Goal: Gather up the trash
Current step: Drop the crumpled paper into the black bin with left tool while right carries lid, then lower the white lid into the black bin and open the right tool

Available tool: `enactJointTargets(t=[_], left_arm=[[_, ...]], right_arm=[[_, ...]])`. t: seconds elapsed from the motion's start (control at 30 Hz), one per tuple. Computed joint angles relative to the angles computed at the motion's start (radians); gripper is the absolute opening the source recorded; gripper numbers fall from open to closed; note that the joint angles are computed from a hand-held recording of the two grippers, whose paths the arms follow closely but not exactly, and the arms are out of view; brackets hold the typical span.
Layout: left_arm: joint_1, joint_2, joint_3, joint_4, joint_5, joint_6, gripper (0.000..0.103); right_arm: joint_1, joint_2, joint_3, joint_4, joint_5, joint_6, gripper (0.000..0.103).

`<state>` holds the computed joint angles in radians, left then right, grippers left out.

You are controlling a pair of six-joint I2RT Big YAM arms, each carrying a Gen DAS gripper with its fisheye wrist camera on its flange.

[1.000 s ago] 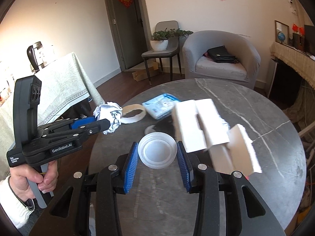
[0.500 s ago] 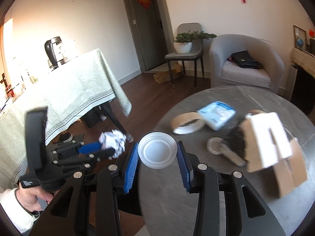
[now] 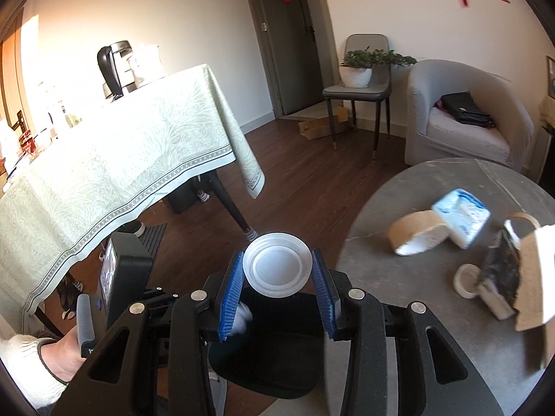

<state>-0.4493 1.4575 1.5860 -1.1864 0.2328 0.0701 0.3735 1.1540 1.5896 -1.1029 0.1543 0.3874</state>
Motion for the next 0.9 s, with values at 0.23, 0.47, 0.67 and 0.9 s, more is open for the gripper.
enactJointTargets(t=[0.23, 0.47, 0.67, 0.9], left_arm=[[0.039, -0.006, -0.005, 0.001, 0.013, 0.026, 0.054], [0.107, -0.015, 0.006, 0.004, 0.037, 0.041, 0.053], [0.146, -0.03, 0.024, 0.015, 0.055, 0.05, 0.046], [0.176, -0.052, 0.051, 0.028, 0.093, 0.053, 0.033]], right_arm=[[0.034, 0.069, 0.029, 0.0, -0.01, -0.003, 0.04], [0.054, 0.145, 0.053, -0.026, -0.036, 0.004, 0.04], [0.067, 0.201, 0.057, -0.052, -0.052, 0.009, 0.04], [0.072, 0.253, 0.064, -0.105, -0.065, 0.024, 0.04]])
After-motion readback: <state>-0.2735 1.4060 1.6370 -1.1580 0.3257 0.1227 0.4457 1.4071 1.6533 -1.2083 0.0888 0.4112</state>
